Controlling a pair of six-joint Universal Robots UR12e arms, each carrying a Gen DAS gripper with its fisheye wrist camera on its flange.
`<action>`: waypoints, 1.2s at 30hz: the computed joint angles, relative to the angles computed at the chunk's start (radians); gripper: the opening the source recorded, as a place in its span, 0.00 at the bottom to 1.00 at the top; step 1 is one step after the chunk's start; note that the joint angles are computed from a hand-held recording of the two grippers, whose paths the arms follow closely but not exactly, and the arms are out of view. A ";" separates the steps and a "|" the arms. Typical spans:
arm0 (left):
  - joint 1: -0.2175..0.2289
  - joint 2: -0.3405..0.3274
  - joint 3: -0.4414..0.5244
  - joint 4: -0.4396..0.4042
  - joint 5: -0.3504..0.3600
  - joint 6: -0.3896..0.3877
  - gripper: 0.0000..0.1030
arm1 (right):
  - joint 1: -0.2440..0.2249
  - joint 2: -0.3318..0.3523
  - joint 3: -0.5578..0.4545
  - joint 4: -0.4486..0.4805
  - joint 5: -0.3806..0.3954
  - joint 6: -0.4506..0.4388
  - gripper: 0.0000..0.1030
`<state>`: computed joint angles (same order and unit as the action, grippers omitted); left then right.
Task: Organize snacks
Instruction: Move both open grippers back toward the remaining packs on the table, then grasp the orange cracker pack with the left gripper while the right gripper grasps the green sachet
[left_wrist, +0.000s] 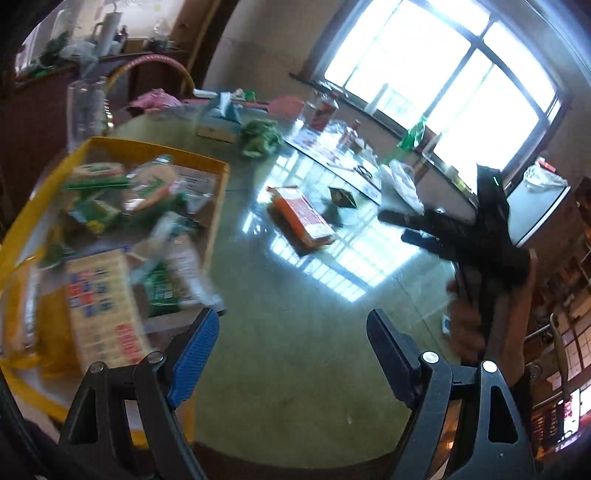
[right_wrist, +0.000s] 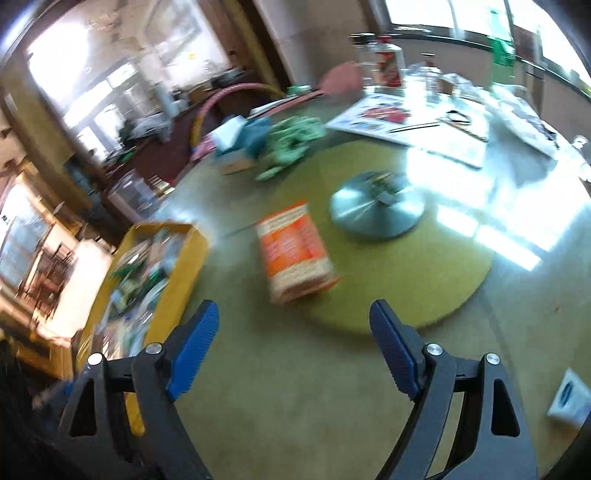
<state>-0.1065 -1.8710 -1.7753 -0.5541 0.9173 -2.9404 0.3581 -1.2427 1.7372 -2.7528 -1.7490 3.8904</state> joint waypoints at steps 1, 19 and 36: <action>-0.009 -0.008 0.011 -0.008 0.003 -0.005 0.80 | -0.014 -0.001 -0.001 0.011 0.010 0.008 0.81; -0.039 -0.052 0.077 -0.075 0.030 -0.027 0.80 | -0.191 0.123 -0.103 0.119 0.203 0.091 0.35; -0.159 -0.177 0.282 -0.216 0.217 -0.117 0.80 | 0.012 -0.099 0.216 0.041 -0.056 0.200 0.21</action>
